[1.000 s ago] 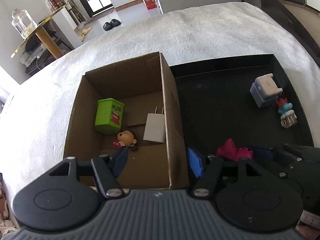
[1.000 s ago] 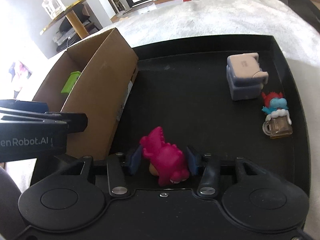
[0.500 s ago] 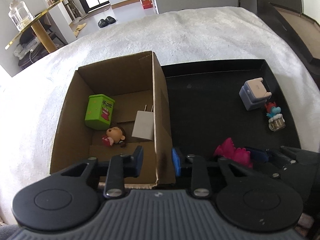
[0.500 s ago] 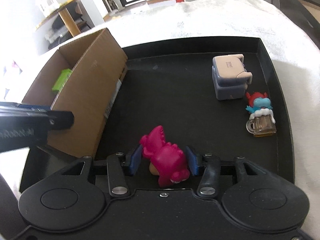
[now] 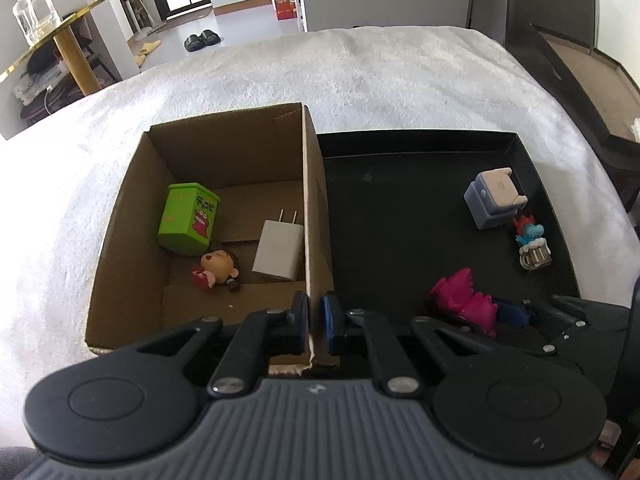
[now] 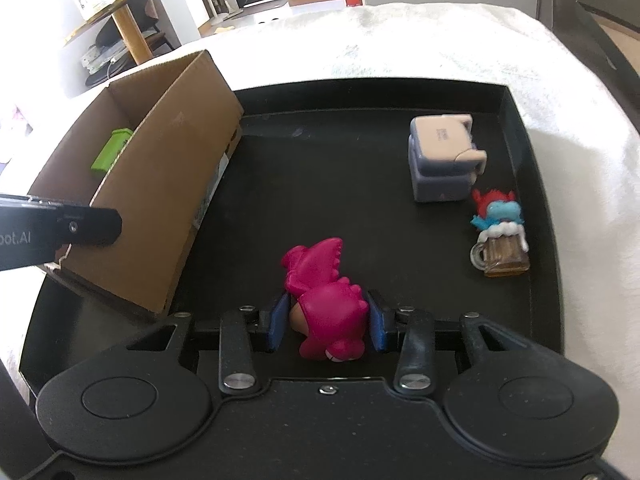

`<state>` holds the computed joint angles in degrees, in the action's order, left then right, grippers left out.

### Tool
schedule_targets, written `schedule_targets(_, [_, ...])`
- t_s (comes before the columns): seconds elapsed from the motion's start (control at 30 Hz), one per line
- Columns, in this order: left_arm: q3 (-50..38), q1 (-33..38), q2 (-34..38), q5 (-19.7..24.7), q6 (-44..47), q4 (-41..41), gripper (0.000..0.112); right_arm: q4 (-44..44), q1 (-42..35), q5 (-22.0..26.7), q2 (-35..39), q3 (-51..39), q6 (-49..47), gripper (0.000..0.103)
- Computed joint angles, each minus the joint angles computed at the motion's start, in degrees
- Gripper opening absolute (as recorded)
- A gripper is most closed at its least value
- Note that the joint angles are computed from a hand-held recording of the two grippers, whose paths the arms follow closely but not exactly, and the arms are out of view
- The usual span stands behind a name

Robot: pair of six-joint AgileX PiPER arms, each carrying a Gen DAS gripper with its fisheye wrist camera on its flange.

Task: Organize rigid objects
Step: 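Lift the pink dinosaur with the right gripper over the box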

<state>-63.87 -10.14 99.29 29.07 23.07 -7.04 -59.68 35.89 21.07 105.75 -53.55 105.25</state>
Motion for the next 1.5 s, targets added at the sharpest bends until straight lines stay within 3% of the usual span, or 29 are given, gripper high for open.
schedule_targets(0.17, [-0.53, 1.8, -0.62, 0.99, 5.03, -4.9, 0.009, 1.6, 0.7, 3.16, -1.23, -1.42, -2.05, 0.04])
schedule_targets(0.4, [-4.12, 5.93, -0.03, 6.34, 10.63, -11.95, 0.012, 4.63, 1.69, 8.05, -1.41, -6.24, -7.4, 0.04])
schedule_targets(0.53, [-6.54, 8.5, 0.41, 8.93, 12.57, -14.64, 0.021, 6.25, 2.1, 10.67, -1.11, -10.13, -10.77, 0.04])
schedule_targets(0.73, [-8.96, 11.86, 1.36, 9.46, 15.12, -17.05, 0.031, 8.84, 2.82, 14.59, 0.19, -16.55, -16.74, 0.04])
schedule_targets(0.87, [-10.18, 14.11, 2.16, 9.05, 16.72, -18.51, 0.045, 10.08, 3.51, 17.27, 1.31, -20.73, -19.99, 0.04])
schedule_targets(1.33, [-15.75, 19.82, 7.41, 9.19, 19.2, -21.22, 0.059, 15.06, 5.15, 25.26, 8.7, -37.15, -31.99, 0.04])
schedule_targets(1.5, [-17.24, 21.61, 9.49, 9.52, 21.14, -24.16, 0.06, 16.61, 5.4, 27.66, 12.29, -43.34, -35.87, 0.04])
